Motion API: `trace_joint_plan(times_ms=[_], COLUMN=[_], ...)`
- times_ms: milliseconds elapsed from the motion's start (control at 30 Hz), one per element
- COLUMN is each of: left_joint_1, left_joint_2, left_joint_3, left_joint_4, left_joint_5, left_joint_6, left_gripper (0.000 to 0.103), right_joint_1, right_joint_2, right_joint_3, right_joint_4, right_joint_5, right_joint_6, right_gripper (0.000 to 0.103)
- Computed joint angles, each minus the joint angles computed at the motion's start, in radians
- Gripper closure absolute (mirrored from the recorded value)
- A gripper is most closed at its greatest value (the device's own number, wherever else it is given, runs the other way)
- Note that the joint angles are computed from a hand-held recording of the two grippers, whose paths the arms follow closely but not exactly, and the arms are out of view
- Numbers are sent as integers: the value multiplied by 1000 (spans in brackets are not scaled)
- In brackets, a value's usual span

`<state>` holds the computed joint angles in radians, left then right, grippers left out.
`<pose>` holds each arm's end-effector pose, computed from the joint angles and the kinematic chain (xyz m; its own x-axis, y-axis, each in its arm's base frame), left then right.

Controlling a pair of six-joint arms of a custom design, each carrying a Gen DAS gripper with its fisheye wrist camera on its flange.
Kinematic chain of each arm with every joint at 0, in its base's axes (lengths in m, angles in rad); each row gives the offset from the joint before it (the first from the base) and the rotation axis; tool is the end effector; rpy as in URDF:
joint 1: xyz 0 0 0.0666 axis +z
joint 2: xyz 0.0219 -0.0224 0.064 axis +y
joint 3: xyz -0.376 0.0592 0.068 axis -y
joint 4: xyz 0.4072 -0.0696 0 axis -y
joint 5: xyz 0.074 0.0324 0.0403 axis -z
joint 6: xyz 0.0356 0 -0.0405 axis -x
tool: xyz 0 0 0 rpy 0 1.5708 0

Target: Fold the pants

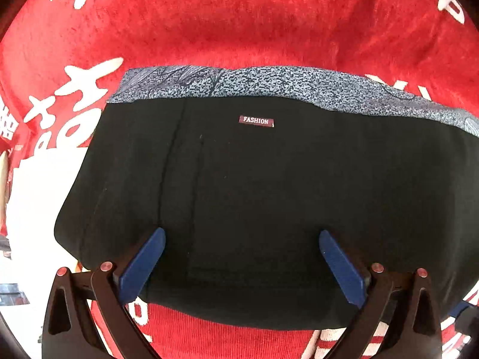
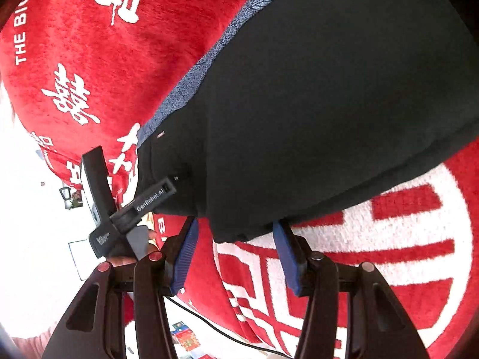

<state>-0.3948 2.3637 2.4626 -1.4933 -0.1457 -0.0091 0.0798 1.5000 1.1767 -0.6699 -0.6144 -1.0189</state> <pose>0.7049 -0.2886 0.2787 -0.9055 0.3870 -0.1742 0.3653 0.9196 0.1445 0.5021 0.0603 0.2946 -0.7605 0.6372 0.1250 0.5125 0.4708 0.7182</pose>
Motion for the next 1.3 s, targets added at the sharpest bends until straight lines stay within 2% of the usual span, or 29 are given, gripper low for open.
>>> trace_joint_plan(times_ms=[67,133,167,233,267,300,333,400,433,467,500,533,567,600,633,667,733,767,867,933,1067,1167,1233,1300], left_joint_1=[3,4,5,6,4,-4,-5,-12,-15,-20,-27,-32,-48,-55,-63,-62,-50,-46,-42,-47,-56,-69,-78,-77], left_joint_2=[-13,-22,-24,-14,-8,-26,-38,-77,-84,-79,-65,-64,-90,-115,-140,-144,-133,-126,-117,-132,-192,-208,-211,-183], left_joint_3=[-27,-44,-48,-26,-7,-19,-20,-61,-69,-66,-54,-67,-130,-178,-223,-226,-195,-180,-161,-193,-316,-344,-335,-270], left_joint_4=[24,39,42,19,-1,-8,-19,6,-4,-28,-63,-63,-22,21,58,57,25,12,-11,8,106,128,104,51], left_joint_5=[9,12,13,10,7,22,70,121,161,184,199,204,161,139,114,121,164,172,169,153,123,96,95,128], left_joint_6=[-12,-26,-31,-33,-32,-27,-34,-61,-79,-88,-97,-109,-141,-164,-192,-194,-166,-157,-157,-175,-208,-227,-205,-155], left_gripper=[0,0,0,1,7,12,15,15,26,45,52,63,64,64,64,67,68,68,68,68,68,68,68,68], right_joint_1=[0,-9,-16,-26,-31,-35,-38,-40,-39,-38,-39,-41,-44,-45,-48,-45,-33,-28,-15,-11,-7,-27,-26,-33], right_joint_2=[-5,-17,-24,-26,-21,-19,-20,-25,-29,-34,-34,-33,-32,-31,-37,-38,-33,-32,-41,-53,-38,-48,-48,-48], right_joint_3=[-16,-48,-64,-86,-81,-83,-91,-96,-99,-108,-116,-127,-138,-136,-136,-108,-42,-24,-9,-14,0,-36,-7,18], right_joint_4=[37,98,138,201,193,202,226,229,225,235,251,268,293,297,294,259,177,170,153,109,-80,-58,-121,-176], right_joint_5=[-4,-14,-16,-20,-13,-19,-31,-41,-36,-33,-35,-34,-36,-33,-30,-15,12,11,23,43,134,99,128,122], right_joint_6=[-31,-98,-152,-231,-239,-254,-275,-263,-256,-267,-287,-321,-359,-372,-362,-307,-182,-156,-137,-106,35,12,88,141], right_gripper=[47,48,55,78,87,87,87,83,83,83,83,83,90,93,94,94,95,95,97,98,98,98,98,98])
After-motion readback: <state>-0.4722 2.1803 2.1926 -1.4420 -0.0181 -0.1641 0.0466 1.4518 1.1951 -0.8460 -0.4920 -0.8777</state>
